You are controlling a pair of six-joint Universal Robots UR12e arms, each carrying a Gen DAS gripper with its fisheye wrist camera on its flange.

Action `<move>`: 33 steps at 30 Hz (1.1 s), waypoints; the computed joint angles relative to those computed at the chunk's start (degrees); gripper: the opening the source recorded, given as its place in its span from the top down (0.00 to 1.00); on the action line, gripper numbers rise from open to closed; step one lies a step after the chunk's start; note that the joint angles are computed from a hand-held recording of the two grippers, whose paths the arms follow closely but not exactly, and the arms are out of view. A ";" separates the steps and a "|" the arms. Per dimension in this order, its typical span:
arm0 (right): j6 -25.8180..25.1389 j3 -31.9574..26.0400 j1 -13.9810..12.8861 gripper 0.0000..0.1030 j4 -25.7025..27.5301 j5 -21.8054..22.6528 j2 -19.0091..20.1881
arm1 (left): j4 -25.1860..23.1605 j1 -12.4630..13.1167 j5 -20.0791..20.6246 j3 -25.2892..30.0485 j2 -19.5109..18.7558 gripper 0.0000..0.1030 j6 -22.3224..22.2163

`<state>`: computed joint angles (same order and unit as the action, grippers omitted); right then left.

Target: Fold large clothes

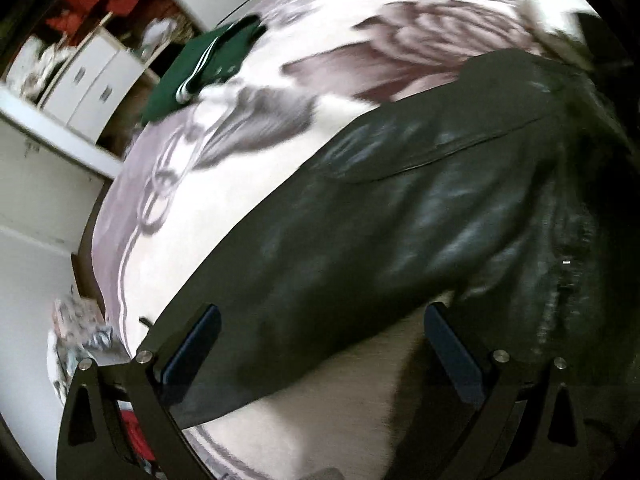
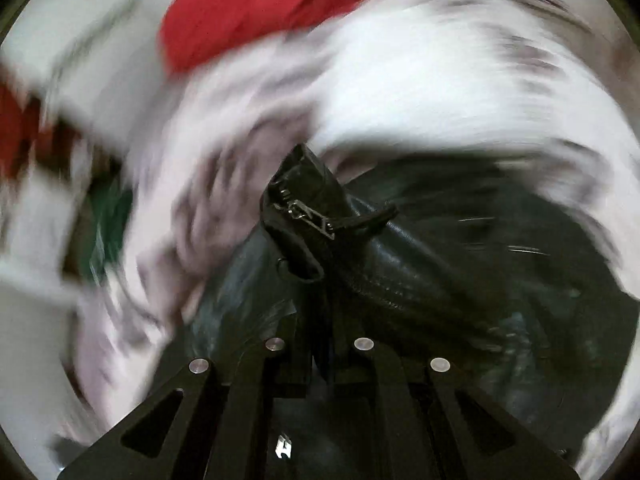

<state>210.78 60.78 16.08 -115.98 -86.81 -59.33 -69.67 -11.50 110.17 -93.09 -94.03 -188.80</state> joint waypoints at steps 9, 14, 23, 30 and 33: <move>-1.25 1.05 0.67 0.38 2.75 9.48 2.40 | 0.07 1.66 -3.27 -1.81 1.74 0.00 4.72; 13.35 16.80 -1.47 0.37 0.16 0.72 -11.06 | 0.30 2.36 -3.85 -1.51 1.72 0.00 6.38; 27.75 28.99 -3.53 0.56 5.76 -8.33 -17.61 | -1.95 2.78 -4.14 -0.01 0.26 0.00 3.75; 37.10 30.99 -2.64 0.63 4.42 -7.67 -17.69 | -5.62 5.03 -5.12 -1.45 2.69 0.00 2.07; 35.91 27.49 -0.43 0.62 8.34 -6.88 -17.14 | -9.35 7.46 -8.46 -2.39 5.16 0.00 -0.79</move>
<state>246.69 88.26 15.66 -107.65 -93.69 -76.47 -79.02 -4.04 101.71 -95.47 -88.87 -189.59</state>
